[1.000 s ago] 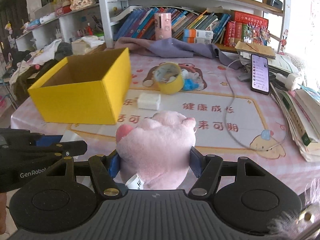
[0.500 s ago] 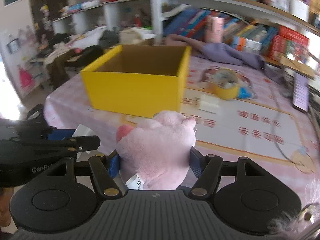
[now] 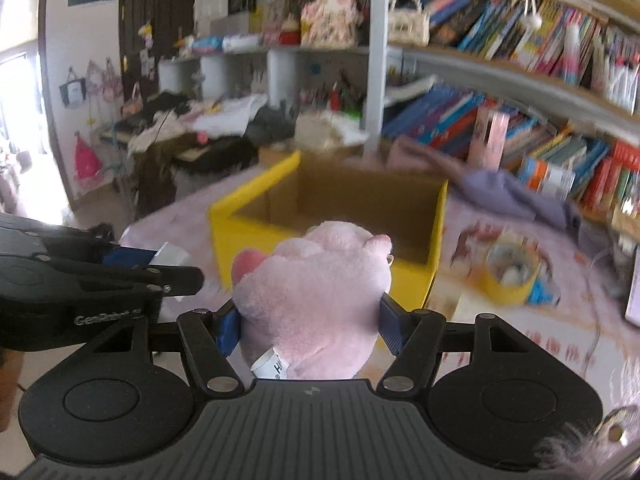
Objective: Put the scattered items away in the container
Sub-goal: 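Carry the pig and the plug adapter over the yellow box with both tools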
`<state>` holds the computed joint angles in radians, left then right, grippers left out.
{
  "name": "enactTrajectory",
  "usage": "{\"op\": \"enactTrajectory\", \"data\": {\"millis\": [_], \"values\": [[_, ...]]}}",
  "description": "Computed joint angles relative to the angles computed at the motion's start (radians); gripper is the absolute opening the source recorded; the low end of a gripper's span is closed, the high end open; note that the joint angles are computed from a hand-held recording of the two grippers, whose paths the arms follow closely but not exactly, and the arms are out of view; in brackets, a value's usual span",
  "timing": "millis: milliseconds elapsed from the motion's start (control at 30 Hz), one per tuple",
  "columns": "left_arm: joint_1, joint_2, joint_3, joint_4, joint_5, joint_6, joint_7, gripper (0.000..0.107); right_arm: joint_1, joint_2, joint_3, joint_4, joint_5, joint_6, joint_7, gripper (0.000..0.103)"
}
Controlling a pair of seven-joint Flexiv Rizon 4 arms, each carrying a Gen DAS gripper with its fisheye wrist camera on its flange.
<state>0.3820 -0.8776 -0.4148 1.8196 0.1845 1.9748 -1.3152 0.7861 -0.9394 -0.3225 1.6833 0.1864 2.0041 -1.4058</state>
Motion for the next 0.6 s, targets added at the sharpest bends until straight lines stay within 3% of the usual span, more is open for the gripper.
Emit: {"op": "enactTrajectory", "data": {"millis": [100,367,467,600], "values": [[-0.024,-0.026,-0.001,-0.083,-0.01,-0.019,0.022,0.025,-0.012,-0.044,-0.034,-0.083,-0.004,-0.001,-0.004,0.064],[-0.112,-0.108,0.014,-0.323,-0.109,-0.139,0.109,0.025,-0.188,-0.134,0.05,-0.341,-0.172,-0.108,0.029,0.064],[-0.174,-0.144,0.06,-0.42,-0.18,-0.203,0.148,0.025,-0.291,-0.175,0.146,-0.456,-0.296,-0.183,0.042,0.064],[-0.258,-0.203,0.143,-0.562,-0.294,-0.342,0.189,0.025,-0.444,-0.264,0.361,-0.658,-0.498,-0.376,0.003,0.065]]}}
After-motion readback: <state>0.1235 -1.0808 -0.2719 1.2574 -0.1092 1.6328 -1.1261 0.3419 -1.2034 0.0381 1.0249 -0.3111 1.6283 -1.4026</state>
